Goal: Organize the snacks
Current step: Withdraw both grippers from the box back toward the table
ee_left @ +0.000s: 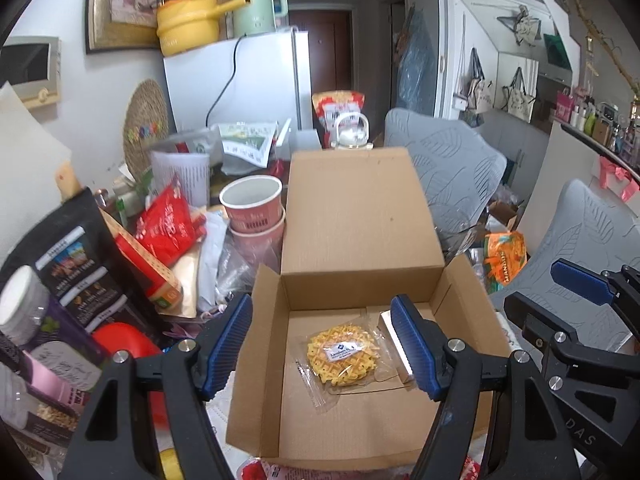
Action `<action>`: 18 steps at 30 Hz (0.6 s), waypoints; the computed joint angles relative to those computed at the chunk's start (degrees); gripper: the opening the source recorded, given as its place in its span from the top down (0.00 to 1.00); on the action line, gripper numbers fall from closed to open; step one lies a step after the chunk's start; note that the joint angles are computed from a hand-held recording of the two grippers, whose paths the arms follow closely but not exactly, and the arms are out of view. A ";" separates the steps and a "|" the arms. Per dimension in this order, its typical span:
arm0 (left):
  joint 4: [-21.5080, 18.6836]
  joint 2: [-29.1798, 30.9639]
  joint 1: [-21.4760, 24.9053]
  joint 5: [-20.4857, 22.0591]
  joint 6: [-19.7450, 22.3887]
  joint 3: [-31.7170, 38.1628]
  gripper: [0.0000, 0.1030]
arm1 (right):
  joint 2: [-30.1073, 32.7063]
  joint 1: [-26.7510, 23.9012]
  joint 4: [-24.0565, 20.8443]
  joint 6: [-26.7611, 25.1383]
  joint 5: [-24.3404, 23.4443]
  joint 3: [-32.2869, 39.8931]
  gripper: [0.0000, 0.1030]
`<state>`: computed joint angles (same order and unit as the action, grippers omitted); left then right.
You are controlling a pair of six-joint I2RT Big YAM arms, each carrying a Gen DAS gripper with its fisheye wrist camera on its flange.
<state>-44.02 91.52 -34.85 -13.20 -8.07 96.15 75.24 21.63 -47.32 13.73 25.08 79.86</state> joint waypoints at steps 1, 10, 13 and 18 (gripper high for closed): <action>0.19 -0.53 -0.06 -0.05 0.09 -0.37 0.31 | -0.70 0.33 0.23 -0.08 0.33 -0.33 0.47; 2.34 -7.30 -1.20 -0.87 0.62 -5.47 0.30 | -6.79 4.14 2.11 0.15 4.14 -3.69 0.36; 3.62 -9.82 -1.86 -2.10 0.54 -7.82 0.14 | -9.08 5.75 2.71 0.46 5.67 -5.19 0.30; 5.93 -14.61 -2.93 -3.32 1.09 -12.05 0.05 | -12.42 8.35 2.80 1.04 8.39 -7.14 0.25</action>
